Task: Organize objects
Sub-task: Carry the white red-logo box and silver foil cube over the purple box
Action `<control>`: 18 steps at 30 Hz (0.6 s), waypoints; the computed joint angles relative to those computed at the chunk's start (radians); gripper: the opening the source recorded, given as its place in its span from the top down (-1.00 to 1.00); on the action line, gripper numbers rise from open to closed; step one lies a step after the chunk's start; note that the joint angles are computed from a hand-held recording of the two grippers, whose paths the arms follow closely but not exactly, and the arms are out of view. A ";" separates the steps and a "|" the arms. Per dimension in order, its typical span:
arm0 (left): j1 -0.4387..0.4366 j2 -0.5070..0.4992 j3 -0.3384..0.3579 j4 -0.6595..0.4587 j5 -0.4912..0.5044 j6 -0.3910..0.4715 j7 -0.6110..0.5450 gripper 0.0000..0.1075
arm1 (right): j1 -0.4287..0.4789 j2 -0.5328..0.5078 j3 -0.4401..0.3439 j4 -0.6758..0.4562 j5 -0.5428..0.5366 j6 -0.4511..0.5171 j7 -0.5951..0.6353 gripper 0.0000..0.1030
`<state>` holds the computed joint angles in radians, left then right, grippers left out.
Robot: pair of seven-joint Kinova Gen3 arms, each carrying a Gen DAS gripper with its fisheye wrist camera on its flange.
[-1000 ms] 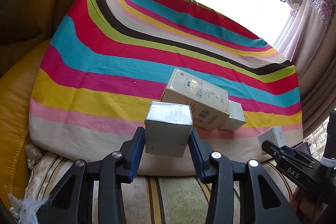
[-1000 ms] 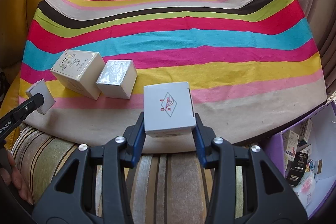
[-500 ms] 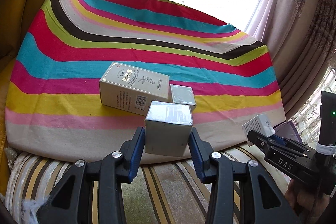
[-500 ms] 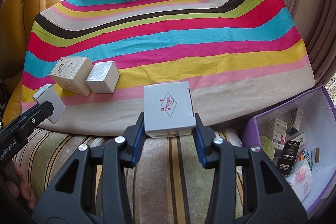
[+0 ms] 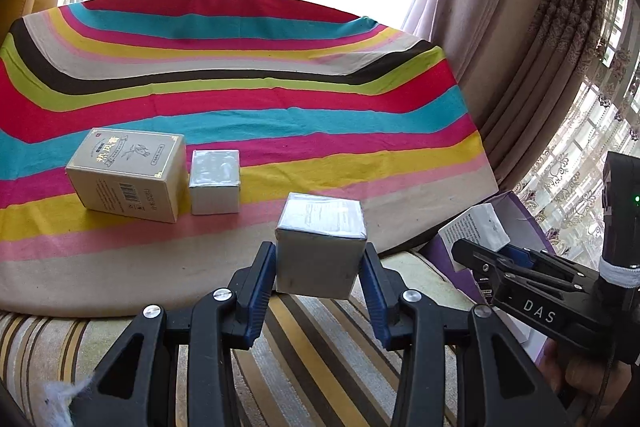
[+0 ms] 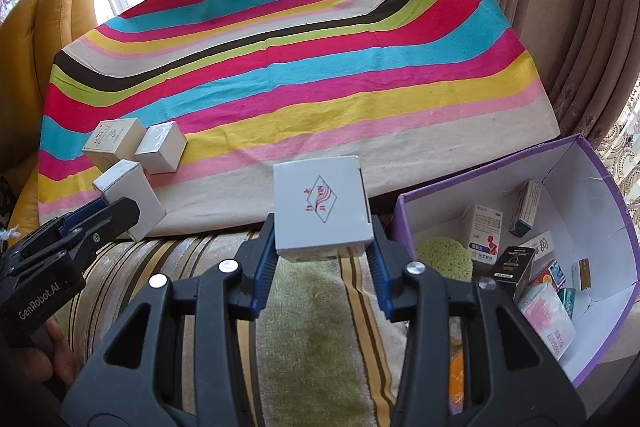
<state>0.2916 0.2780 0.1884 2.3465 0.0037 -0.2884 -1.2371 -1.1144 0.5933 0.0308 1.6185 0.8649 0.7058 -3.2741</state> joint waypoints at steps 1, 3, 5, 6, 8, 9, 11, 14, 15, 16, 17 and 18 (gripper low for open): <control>0.001 0.005 0.008 -0.008 -0.006 0.004 0.001 0.20 | -0.002 -0.010 0.005 0.017 0.004 -0.005 -0.014 0.11; -0.015 0.018 0.038 -0.027 -0.034 0.013 0.016 0.20 | -0.004 -0.027 0.011 0.050 0.016 -0.010 -0.044 0.11; 0.001 0.027 0.039 -0.046 -0.039 0.024 0.010 0.19 | -0.003 -0.045 0.012 0.083 0.031 -0.012 -0.077 0.11; 0.013 0.032 0.037 -0.056 -0.038 0.029 0.004 0.20 | -0.003 -0.054 0.012 0.102 0.040 -0.010 -0.098 0.11; 0.034 0.041 0.037 -0.078 -0.033 0.043 -0.005 0.20 | 0.001 -0.071 0.006 0.134 0.057 0.000 -0.133 0.11; 0.050 0.048 0.032 -0.094 -0.026 0.054 -0.013 0.20 | 0.005 -0.079 0.001 0.149 0.064 0.010 -0.148 0.11; 0.074 0.059 0.027 -0.120 -0.017 0.069 -0.029 0.20 | 0.017 -0.097 -0.012 0.182 0.078 0.023 -0.181 0.11; 0.085 0.079 0.047 -0.158 -0.021 0.090 -0.040 0.20 | 0.040 -0.123 -0.033 0.232 0.097 0.044 -0.232 0.11; 0.099 0.088 0.045 -0.178 -0.017 0.103 -0.048 0.20 | 0.048 -0.131 -0.041 0.248 0.103 0.049 -0.248 0.11; 0.110 0.096 0.044 -0.195 -0.015 0.117 -0.056 0.20 | 0.056 -0.138 -0.050 0.262 0.109 0.056 -0.264 0.11; 0.120 0.104 0.045 -0.212 -0.014 0.128 -0.063 0.20 | 0.065 -0.144 -0.058 0.275 0.113 0.064 -0.275 0.11; 0.125 0.113 0.050 -0.228 -0.014 0.139 -0.069 0.20 | 0.074 -0.149 -0.066 0.285 0.117 0.072 -0.286 0.11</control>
<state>0.4165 0.3910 0.2387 2.1180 -0.0106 -0.1492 -1.3066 -1.0406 0.4443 -0.0352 1.9035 0.9817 0.7783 -3.5600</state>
